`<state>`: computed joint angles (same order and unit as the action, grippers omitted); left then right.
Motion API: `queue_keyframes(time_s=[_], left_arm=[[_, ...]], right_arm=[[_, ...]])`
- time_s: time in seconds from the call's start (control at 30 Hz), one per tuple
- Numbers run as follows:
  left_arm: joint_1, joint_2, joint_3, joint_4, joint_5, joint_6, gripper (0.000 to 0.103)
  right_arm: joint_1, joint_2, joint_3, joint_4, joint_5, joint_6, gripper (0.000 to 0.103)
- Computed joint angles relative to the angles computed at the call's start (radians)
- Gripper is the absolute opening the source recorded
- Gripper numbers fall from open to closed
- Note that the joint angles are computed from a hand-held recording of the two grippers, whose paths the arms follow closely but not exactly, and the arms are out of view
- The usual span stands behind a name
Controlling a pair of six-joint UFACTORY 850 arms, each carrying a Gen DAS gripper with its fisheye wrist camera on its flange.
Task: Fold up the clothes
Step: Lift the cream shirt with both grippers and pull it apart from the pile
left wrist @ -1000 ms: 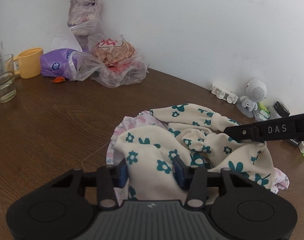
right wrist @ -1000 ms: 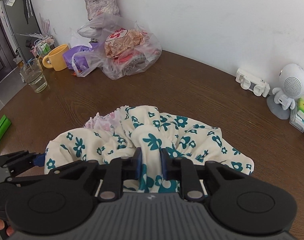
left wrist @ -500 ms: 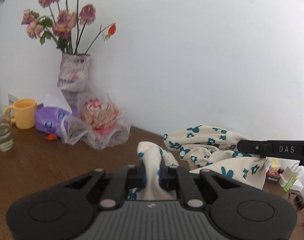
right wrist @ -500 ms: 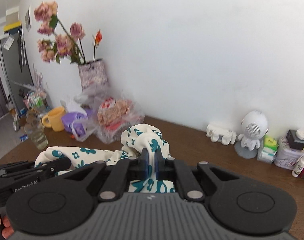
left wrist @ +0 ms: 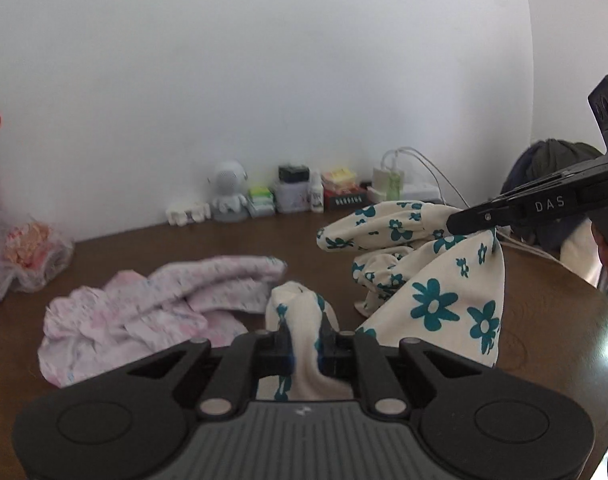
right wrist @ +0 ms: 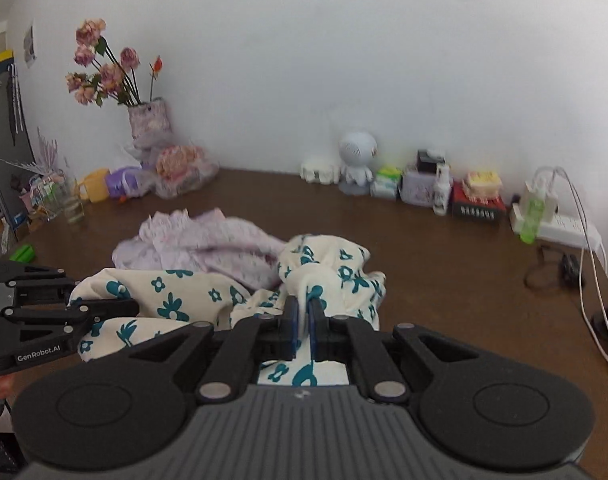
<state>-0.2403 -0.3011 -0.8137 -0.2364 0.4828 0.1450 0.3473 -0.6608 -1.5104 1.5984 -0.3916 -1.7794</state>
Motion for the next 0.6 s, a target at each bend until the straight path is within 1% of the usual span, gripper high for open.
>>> queue_keyframes(time_s=[0.07,0.13,0.2,0.3,0.33,0.37,0.4,0.43,0.47,0.5,0.53,0.6], left_arm=[[-0.041,-0.018,0.020,-0.051,0.008,0.029,0.008],[-0.061,-0.014,0.050,-0.069,0.016,0.020,0.008],[-0.076,-0.005,0.074,-0.090,0.006,0.017,0.008],[-0.091,0.000,0.087,-0.167,-0.026,0.097,0.009],[-0.096,0.001,0.091,-0.196,-0.036,0.127,0.013],[-0.100,0.011,0.095,-0.219,-0.035,0.151,0.013],[-0.102,0.022,0.097,-0.241,-0.034,0.176,0.021],[-0.106,0.042,0.103,-0.262,-0.017,0.205,0.036],[-0.110,0.063,0.109,-0.282,0.005,0.233,0.046],[-0.113,0.075,0.102,-0.314,0.021,0.283,0.066],[-0.116,0.084,0.093,-0.345,0.036,0.334,0.073],[-0.115,0.075,0.044,-0.397,0.017,0.426,0.074]], right_arm=[[-0.034,0.029,0.096,0.035,-0.002,-0.039,0.000],[-0.069,0.053,0.167,0.068,-0.022,-0.053,0.000],[-0.093,0.071,0.223,0.049,-0.041,-0.032,0.000],[-0.115,0.078,0.262,-0.027,-0.066,0.020,0.000],[-0.121,0.080,0.267,-0.058,-0.080,0.054,0.003],[-0.131,0.079,0.262,-0.080,-0.105,0.090,0.007],[-0.137,0.082,0.260,-0.063,-0.121,0.086,0.010],[-0.142,0.088,0.255,-0.026,-0.129,0.056,0.025],[-0.147,0.091,0.247,0.008,-0.136,0.028,0.045],[-0.147,0.087,0.228,0.030,-0.142,0.002,0.052],[-0.147,0.081,0.205,0.040,-0.145,-0.012,0.057],[-0.134,0.047,0.128,-0.032,-0.130,0.053,0.057]])
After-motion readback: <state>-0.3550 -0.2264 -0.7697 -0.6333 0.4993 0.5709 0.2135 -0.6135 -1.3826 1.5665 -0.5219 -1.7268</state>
